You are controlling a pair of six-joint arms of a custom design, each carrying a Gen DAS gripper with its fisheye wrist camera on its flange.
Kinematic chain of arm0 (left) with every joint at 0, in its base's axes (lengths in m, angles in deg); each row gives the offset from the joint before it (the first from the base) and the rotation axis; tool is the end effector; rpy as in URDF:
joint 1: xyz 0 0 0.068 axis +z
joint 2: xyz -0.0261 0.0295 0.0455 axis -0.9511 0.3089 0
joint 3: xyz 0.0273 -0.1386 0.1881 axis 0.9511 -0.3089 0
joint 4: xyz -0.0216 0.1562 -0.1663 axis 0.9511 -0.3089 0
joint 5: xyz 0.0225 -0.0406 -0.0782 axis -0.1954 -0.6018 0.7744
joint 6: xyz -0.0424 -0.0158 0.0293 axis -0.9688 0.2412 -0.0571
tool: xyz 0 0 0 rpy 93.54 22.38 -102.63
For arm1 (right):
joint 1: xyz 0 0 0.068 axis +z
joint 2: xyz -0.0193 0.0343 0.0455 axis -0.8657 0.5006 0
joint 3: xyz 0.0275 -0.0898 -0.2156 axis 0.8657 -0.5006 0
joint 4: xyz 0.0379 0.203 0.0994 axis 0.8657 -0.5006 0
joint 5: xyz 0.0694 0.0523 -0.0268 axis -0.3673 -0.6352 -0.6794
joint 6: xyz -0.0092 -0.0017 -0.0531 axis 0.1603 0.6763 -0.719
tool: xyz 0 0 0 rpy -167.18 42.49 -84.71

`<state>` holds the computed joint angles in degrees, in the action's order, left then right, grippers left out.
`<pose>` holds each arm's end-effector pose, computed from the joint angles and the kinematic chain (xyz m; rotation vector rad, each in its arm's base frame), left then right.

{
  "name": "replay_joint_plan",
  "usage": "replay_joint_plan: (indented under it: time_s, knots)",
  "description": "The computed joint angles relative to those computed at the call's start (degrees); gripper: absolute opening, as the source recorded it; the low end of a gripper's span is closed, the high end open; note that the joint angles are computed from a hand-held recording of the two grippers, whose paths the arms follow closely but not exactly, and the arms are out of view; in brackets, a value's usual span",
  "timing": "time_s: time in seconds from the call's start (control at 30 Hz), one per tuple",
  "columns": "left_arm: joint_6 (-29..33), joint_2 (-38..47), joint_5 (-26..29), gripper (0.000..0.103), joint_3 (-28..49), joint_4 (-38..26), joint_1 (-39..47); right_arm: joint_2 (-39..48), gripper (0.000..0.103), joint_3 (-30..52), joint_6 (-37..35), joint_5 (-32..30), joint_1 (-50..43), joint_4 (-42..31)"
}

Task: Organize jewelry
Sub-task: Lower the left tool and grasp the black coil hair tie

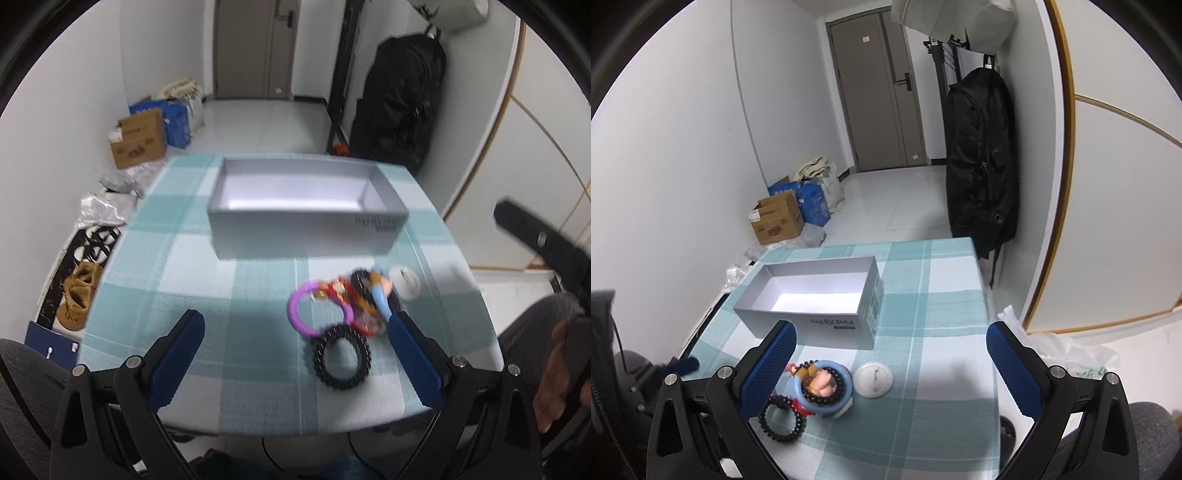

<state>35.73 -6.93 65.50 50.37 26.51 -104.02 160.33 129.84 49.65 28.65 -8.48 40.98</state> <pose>0.1335 -0.0696 0.2247 -0.2452 2.4724 -0.0732 0.2028 0.2380 0.2603 -0.3644 2.1789 0.4129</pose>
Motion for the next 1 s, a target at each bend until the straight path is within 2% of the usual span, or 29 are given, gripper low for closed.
replay_joint_plan:
  time_s: [0.13,0.37,0.47,0.53,0.57,0.6,0.67,0.77,0.83,0.87,1.0]
  knots:
    - [0.5,2.9,4.5,0.097,-0.5,-0.1,0.7,0.5,0.103,0.5,0.3,-0.2,-0.4,-0.5]
    - [0.5,9.4,2.0,0.096,1.8,-1.3,-4.0,0.4,0.103,0.1,1.6,-2.9,-2.8,-0.1]
    - [1.2,9.6,4.5,0.072,2.1,-1.9,-2.4,0.3,0.103,-0.4,2.6,-4.4,-4.5,-0.2]
    - [1.7,9.0,6.8,0.07,1.2,-1.3,-0.3,0.1,0.103,-0.9,3.4,-5.6,-5.6,-0.1]
    - [1.9,8.2,7.9,0.065,0.8,-1.2,0.9,-0.1,0.103,-1.1,3.7,-6.2,-6.1,0.0]
    - [2.1,7.3,9.4,0.054,0.7,-1.4,2.3,-0.3,0.103,-1.5,4.2,-7.0,-6.6,0.3]
    - [2.7,6.0,12.2,0.041,0.2,-1.6,5.0,-0.3,0.103,-1.7,4.8,-7.6,-6.9,0.4]
    - [2.1,4.6,12.1,0.024,0.2,-3.1,6.4,0.4,0.103,-1.1,4.9,-9.6,-7.3,0.3]
    - [2.7,3.3,14.5,0.014,-0.2,-3.4,9.1,1.1,0.103,-0.4,4.4,-10.1,-7.2,-0.1]
    - [3.3,2.7,16.1,0.006,-0.5,-3.4,10.5,1.3,0.103,-0.1,4.2,-10.3,-7.1,-0.4]
    - [4.1,2.2,19.8,0.005,-0.5,-3.2,12.7,2.3,0.103,0.6,3.7,-10.3,-6.6,-0.8]
